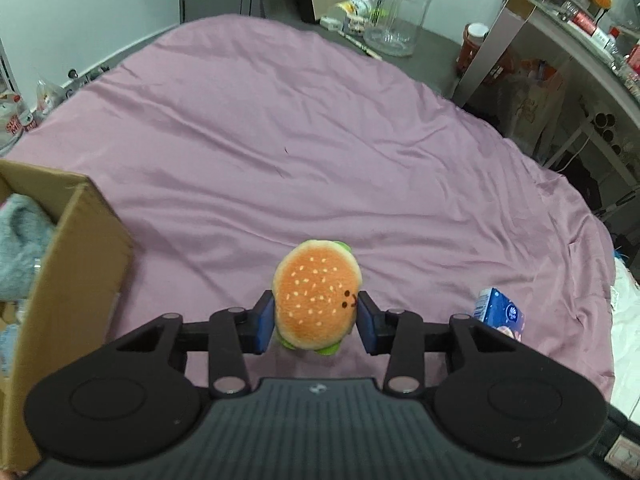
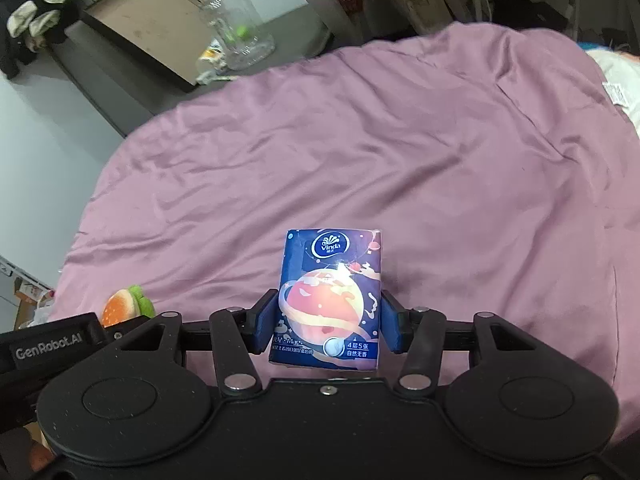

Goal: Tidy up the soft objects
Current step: 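Carry the burger plush in the left gripper while the right gripper carries the tissue pack over the box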

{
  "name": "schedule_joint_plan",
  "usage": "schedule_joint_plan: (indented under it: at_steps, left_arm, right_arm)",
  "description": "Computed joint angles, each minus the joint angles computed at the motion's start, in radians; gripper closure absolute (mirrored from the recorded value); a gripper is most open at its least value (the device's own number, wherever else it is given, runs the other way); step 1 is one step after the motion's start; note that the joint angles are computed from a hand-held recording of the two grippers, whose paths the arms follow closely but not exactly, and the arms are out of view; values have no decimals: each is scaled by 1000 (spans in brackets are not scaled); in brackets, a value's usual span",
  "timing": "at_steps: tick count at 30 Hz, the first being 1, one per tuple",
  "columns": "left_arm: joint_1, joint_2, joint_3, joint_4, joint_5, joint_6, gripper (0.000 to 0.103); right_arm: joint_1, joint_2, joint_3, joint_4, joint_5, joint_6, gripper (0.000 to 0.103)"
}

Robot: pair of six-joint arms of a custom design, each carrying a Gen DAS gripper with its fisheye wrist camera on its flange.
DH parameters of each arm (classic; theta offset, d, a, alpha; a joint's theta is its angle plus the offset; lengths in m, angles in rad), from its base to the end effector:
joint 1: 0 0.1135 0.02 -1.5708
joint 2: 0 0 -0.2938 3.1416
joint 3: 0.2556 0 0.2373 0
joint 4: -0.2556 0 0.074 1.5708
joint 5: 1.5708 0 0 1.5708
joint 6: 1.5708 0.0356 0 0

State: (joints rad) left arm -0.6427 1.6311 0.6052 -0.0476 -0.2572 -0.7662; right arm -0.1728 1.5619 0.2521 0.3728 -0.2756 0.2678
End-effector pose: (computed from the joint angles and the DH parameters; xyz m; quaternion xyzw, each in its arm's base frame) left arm 0.2133 -0.1484 0.1462 -0.0908 0.9575 -0.0633 0.2665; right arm 0.1974 -0.0246 0.1137 0.1639 0.9278 0.1450 0.3021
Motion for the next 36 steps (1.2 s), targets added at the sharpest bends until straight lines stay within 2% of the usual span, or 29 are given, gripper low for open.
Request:
schedule_joint_plan:
  at_steps: [10, 21, 28, 32, 36]
  left_arm:
    - [-34, -252, -62, -150, -61, -22, 61]
    - [-26, -524, -93, -333, -89, -14, 61]
    - [7, -692, -96, -453, -87, 23, 61]
    - [35, -785, -92, -516, -91, 55, 61]
    - [107, -881, -91, -573, -55, 103, 61]
  right_arm:
    - [56, -286, -29, -173, 37, 0, 52]
    - [180, -617, -1, -424, 79, 73, 52]
    - [366, -769, 59, -574, 220, 133, 52]
    - [487, -815, 87, -629, 309, 192, 52]
    - [625, -840, 116, -674, 416, 254, 52]
